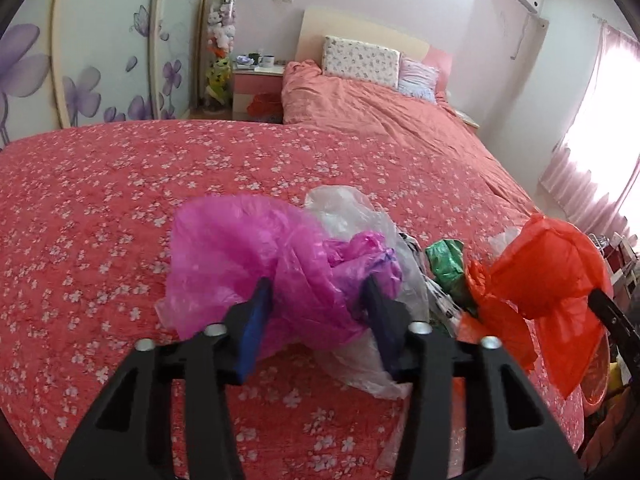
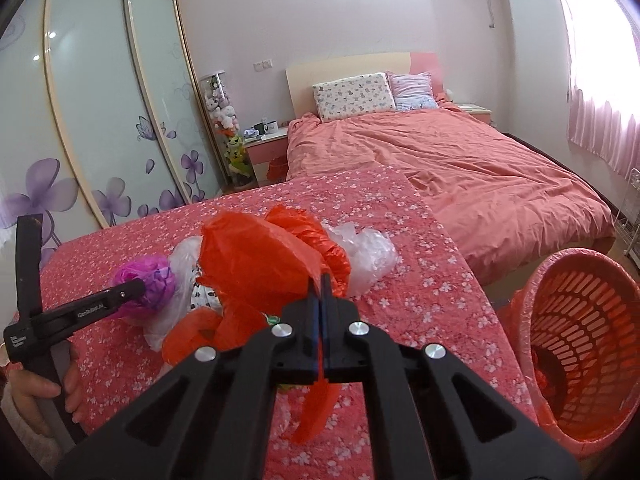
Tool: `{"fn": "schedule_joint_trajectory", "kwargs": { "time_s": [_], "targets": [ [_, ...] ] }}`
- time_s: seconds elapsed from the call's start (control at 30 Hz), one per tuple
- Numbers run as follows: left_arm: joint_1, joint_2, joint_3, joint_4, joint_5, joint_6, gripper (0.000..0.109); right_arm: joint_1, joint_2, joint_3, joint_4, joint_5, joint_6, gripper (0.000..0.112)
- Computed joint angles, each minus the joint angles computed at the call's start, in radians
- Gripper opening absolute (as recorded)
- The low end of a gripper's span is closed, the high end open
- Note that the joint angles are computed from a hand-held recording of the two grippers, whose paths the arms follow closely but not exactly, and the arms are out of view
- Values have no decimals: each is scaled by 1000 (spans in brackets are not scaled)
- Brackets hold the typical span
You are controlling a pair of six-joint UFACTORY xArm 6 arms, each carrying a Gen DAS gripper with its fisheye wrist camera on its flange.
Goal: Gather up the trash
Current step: 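Grasp the orange bag with the right tool while the left tool grasps the magenta bag, then carry the orange and magenta bags into the orange basket and release them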
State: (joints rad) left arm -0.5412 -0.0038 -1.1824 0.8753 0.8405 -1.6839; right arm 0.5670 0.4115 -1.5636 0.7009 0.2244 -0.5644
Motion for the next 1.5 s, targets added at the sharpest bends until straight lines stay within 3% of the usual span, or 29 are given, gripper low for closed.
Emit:
{"fn": "schedule_joint_trajectory", "kwargs": {
  "time_s": [0.07, 0.17, 0.5, 0.9, 1.5],
  "targets": [
    [-9, -7, 5, 20, -2, -8, 26, -3, -10, 11, 8, -4, -5, 3],
    [-30, -10, -4, 40, 23, -8, 22, -6, -26, 24, 28, -9, -15, 3],
    [-78, -34, -48, 69, 99, -5, 21, -18, -108, 94, 116, -38, -105, 3],
    [-149, 27, -176, 110, 150, 37, 21, -48, -214, 188, 237, -91, -213, 3],
    [-197, 272, -451, 89, 1, 155, 21, -143, -286, 289, 332, -186, -278, 3]
  ]
}}
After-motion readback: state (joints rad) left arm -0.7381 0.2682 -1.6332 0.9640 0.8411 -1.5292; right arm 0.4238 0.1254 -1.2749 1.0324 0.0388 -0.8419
